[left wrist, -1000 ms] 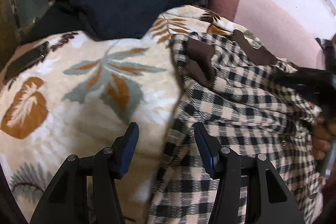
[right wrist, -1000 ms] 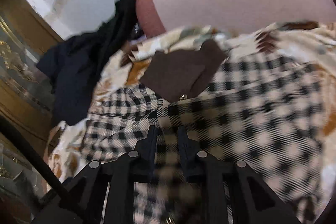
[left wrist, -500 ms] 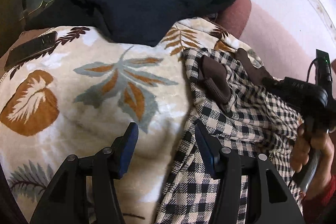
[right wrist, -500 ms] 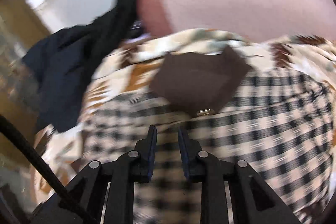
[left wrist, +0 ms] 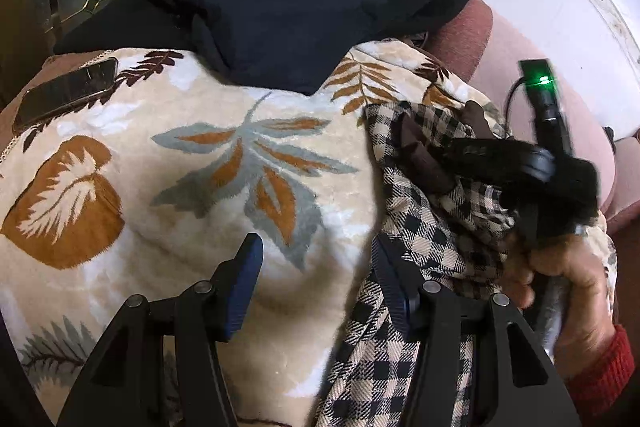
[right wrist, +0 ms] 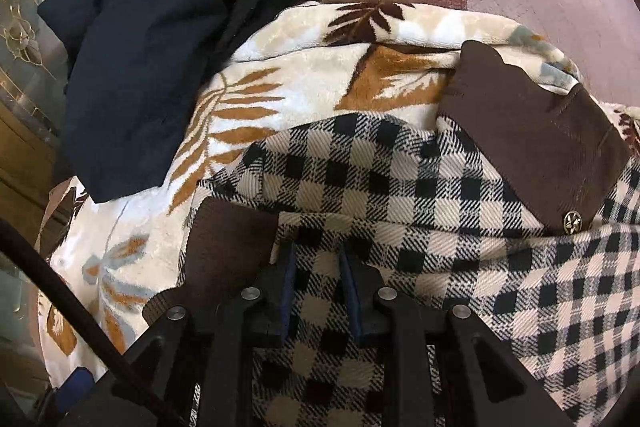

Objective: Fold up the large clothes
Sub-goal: 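Lay the cuff near the collar and press it flat with the right tool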

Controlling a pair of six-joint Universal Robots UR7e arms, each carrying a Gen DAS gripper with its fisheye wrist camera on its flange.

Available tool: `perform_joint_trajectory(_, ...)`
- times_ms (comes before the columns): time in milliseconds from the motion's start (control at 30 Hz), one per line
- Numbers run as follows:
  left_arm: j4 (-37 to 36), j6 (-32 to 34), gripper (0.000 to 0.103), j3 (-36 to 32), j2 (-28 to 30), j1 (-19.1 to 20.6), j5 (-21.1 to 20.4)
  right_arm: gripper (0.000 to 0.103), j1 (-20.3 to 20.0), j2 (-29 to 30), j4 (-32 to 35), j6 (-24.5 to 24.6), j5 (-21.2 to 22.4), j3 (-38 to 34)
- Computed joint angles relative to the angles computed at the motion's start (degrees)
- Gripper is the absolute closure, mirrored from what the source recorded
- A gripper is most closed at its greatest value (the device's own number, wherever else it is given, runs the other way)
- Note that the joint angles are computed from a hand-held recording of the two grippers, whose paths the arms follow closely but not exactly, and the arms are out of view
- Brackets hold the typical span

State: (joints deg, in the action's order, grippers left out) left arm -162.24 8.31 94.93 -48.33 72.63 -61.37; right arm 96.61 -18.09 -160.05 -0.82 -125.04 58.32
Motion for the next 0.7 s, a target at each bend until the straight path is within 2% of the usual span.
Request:
perform_joint_trajectory(100, 0.1, 0.5, 0.048, 0.2, 0.0, -0.1, 0.1, 0.074, 0.0, -3.9, -7.6, -1.9, 0.8, 7.3)
perform_joint_trajectory(167, 0.3, 0.7, 0.048, 0.3, -0.1, -0.2, 0.1, 0.074, -0.7, -8.0, -11.9, -1.4, 2.4, 14.3)
perform_joint_trajectory(367, 0.1, 1.4, 0.046, 0.7, 0.4, -0.4, 0.7, 0.074, -5.6, -19.8, -22.3, 3.6, 1.0, 32.6)
perform_joint_trajectory(500, -1.0, 2.4, 0.044, 1.4, 0.6, -0.7, 1.2, 0.075, -9.8, -28.1, -31.7, 7.8, 1.6, 43.9)
perform_joint_trajectory(533, -1.2, 2.6, 0.043, 1.5, 0.7, -0.8, 1.4, 0.077, -10.7, -29.9, -33.8, 8.1, 1.8, 46.2)
perform_joint_trajectory(567, -1.3, 2.8, 0.043, 1.5, 0.8, -0.8, 1.5, 0.084, -10.9, -31.1, -34.4, 8.9, 1.3, 47.4)
perform_joint_trajectory(633, -1.6, 3.0, 0.043, 1.6, 1.0, -1.0, 1.8, 0.080, -10.2, -31.9, -36.6, 9.2, -4.6, 48.4)
perform_joint_trajectory(667, -1.7, 3.0, 0.043, 1.7, 1.1, -1.0, 1.9, 0.078, -9.8, -32.2, -37.7, 8.8, -5.2, 48.8)
perform_joint_trajectory(700, -1.9, 3.1, 0.043, 1.9, 1.0, -1.1, 1.7, 0.078, -9.4, -32.7, -38.8, 9.6, -3.5, 49.5)
